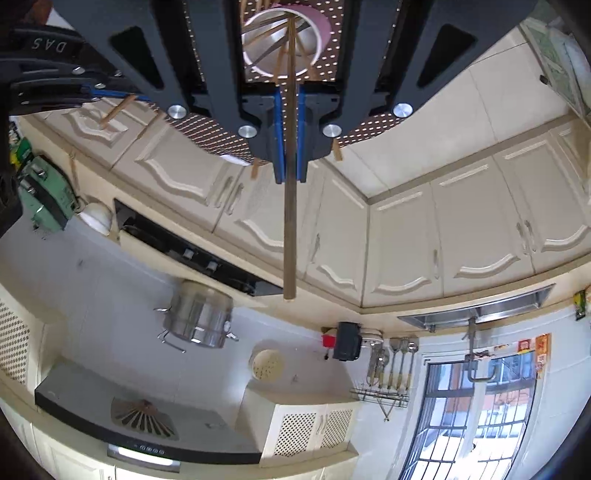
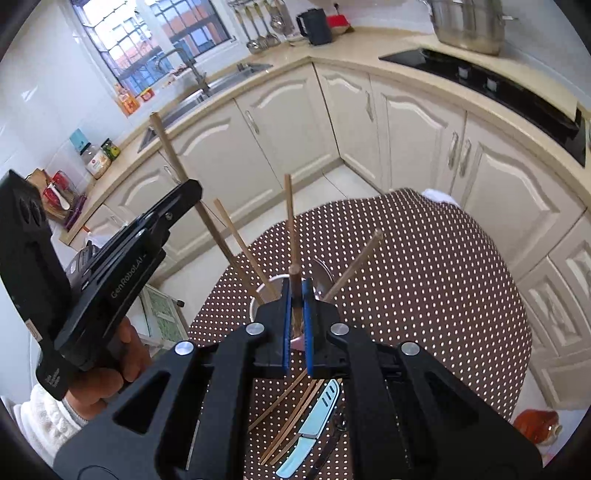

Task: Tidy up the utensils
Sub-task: 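Carry the chopsticks over the pink cup and release them with both tools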

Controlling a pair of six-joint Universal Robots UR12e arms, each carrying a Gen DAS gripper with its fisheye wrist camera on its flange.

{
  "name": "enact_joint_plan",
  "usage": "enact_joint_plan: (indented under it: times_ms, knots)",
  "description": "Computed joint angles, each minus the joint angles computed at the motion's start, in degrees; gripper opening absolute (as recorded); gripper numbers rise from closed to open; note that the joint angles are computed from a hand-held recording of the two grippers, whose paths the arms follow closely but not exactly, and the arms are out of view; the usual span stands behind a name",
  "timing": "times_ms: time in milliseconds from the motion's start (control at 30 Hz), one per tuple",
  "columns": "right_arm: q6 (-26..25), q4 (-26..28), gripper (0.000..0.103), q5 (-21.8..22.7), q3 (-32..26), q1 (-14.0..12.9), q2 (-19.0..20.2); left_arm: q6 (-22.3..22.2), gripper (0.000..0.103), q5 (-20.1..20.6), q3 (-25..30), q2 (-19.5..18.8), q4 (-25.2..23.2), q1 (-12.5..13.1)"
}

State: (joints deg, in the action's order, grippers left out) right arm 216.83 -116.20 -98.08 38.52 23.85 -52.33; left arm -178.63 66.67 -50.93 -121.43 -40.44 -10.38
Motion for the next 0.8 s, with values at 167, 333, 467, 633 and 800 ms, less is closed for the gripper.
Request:
enact_joint_plan:
  times_ms: [167, 333, 467, 633, 800]
  knots:
    - [0.3, 0.6, 0.007, -0.4, 0.4, 0.1, -0.3, 0.0, 0.006, 0.9, -1.1, 0.3, -0.5, -0.2]
    - [1.8, 0.4, 0.017, -0.2, 1.9, 0.1, -1.1, -0.3, 0.006, 0.2, -1.1, 0.1, -0.3, -0.3]
    - [2.6, -0.4, 0.027, 0.2, 3.6, 0.1, -2.1, -1.0, 0.006, 0.0, -1.3, 0.0, 0.0, -0.2]
    - [3.1, -1.2, 0.034, 0.1, 5.5, 0.1, -3.1, -0.6, 0.006, 0.2, -1.8, 0.2, -1.0, -0.2]
    - [4.1, -1.1, 0.046, 0.1, 7.4, 0.1, -4.0, 0.3, 0.006, -0.3, -3.0, 1.0, -1.4, 0.0]
